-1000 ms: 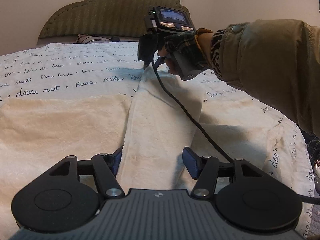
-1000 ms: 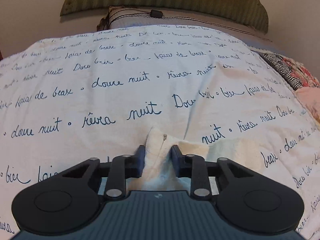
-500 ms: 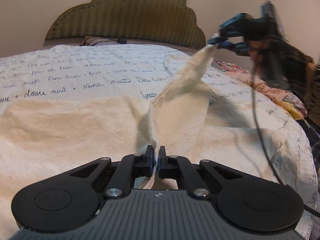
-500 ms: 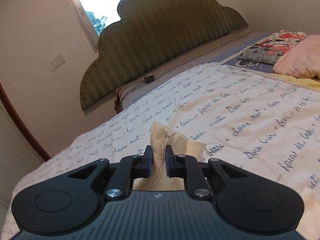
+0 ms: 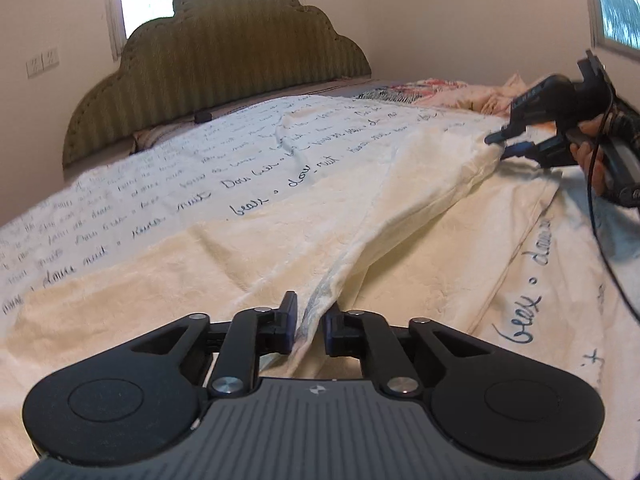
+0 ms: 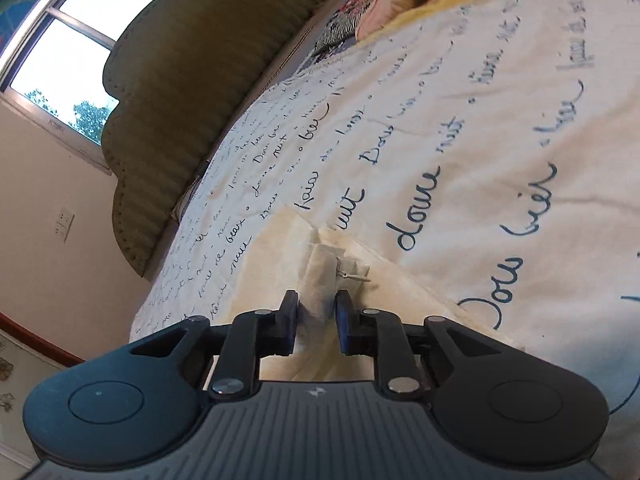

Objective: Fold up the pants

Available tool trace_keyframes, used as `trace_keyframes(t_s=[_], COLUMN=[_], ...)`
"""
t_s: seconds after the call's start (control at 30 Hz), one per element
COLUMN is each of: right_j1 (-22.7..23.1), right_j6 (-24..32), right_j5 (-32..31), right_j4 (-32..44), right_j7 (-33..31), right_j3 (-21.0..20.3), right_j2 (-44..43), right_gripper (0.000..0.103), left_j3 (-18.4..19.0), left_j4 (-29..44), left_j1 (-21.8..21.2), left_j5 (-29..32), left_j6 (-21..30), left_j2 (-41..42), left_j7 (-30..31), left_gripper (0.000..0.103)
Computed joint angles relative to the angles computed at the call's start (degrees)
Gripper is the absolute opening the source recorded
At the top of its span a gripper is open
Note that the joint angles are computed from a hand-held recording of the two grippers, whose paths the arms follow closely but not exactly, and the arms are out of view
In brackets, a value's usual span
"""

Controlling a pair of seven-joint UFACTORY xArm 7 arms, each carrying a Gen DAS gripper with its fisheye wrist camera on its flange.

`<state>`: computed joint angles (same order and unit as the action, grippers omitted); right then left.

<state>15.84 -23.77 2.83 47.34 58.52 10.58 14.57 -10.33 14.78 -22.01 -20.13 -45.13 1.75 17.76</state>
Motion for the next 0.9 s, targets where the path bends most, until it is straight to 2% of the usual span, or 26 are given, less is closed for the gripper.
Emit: trace_keyframes(t_s=[0.03, 0.1, 0.2, 0.27, 0.3, 0.37, 0.43, 0.5, 0.6, 0.67, 0.7, 0.73, 0.8, 0.9], right_j1=[-3.2, -6.8, -5.8, -2.1, -0.1, 5.1, 6.8, 3.9, -4.2, -4.0, -3.0, -0.8, 3.9, 6.5], right_j6=[-2.7, -7.6, -7.6, -5.1, -3.8, -2.5, -3.4, -2.8, 0.6, -0.6, -4.1, -6.5, -10.7, -8.7], right_j5=[-3.5, -9.0, -10.9, -8.1, -6.0, 0.5, 4.2, 2.5, -6.5, -7.9, -8.0, -6.3, 0.3, 10.9], right_j4=[-0.3, -0.1, 1.9, 3.3, 3.9, 4.2, 3.2, 4.1, 9.4, 11.7, 10.8, 10.4, 6.8, 0.8], right_j7=[3.4, 8.6, 9.0, 4.6, 1.8, -5.0, -9.2, -8.8, -2.9, -3.9, -5.7, -8.7, -16.9, -23.7], right_j3=[2.3, 4.4, 3.1, 0.5, -0.8, -4.3, -5.3, -3.2, 2.8, 2.8, 1.9, 0.2, -2.8, -3.7], right_j2=[1.2, 3.6, 5.3, 5.3, 5.0, 3.9, 2.4, 2.2, 4.0, 3.9, 2.6, 1.7, -1.8, -5.9], right_gripper=[0.021, 0.026, 0.029, 0.030, 0.029, 0.010, 0.009, 0.009, 0.009, 0.009, 0.009, 0.009, 0.009, 0.009], left_j3=[-0.7, -1.7, -1.7, -1.6, -1.6, -1.8, -2.0, -2.1, -1.8, -1.6, -1.7, -2.0, -3.1, -4.4], left_j4=[0.6, 1.5, 3.2, 4.2, 4.6, 4.5, 3.6, 3.6, 6.2, 6.4, 5.8, 4.9, 3.4, 1.1], left_j1=[-1.0, -3.2, -4.9, -5.8, -6.2, -6.7, -7.2, -7.1, -6.6, -5.8, -5.4, -5.3, -5.5, -6.0], left_j5=[-3.3, -8.6, -11.9, -13.6, -14.7, -15.5, -15.1, -14.8, -19.8, -20.8, -20.0, -19.3, -18.1, -14.4], left_j6=[-0.6, -1.7, -1.4, -0.4, -0.1, -0.3, -2.7, -2.4, -2.4, -3.0, -4.2, -5.8, -7.0, -5.2], left_j2=[0.7, 2.0, 3.3, 3.4, 3.3, 2.9, 2.6, 1.7, 1.4, -0.3, -1.1, -2.2, -3.6, -4.4], left_j7=[2.7, 7.0, 10.2, 11.6, 12.2, 12.0, 12.0, 11.4, 9.3, 4.9, 2.8, 1.9, 4.5, 6.4], left_gripper=[0.025, 0.028, 0.028, 0.025, 0.010, 0.004, 0.003, 0.003, 0.006, 0.006, 0.006, 0.006, 0.006, 0.007])
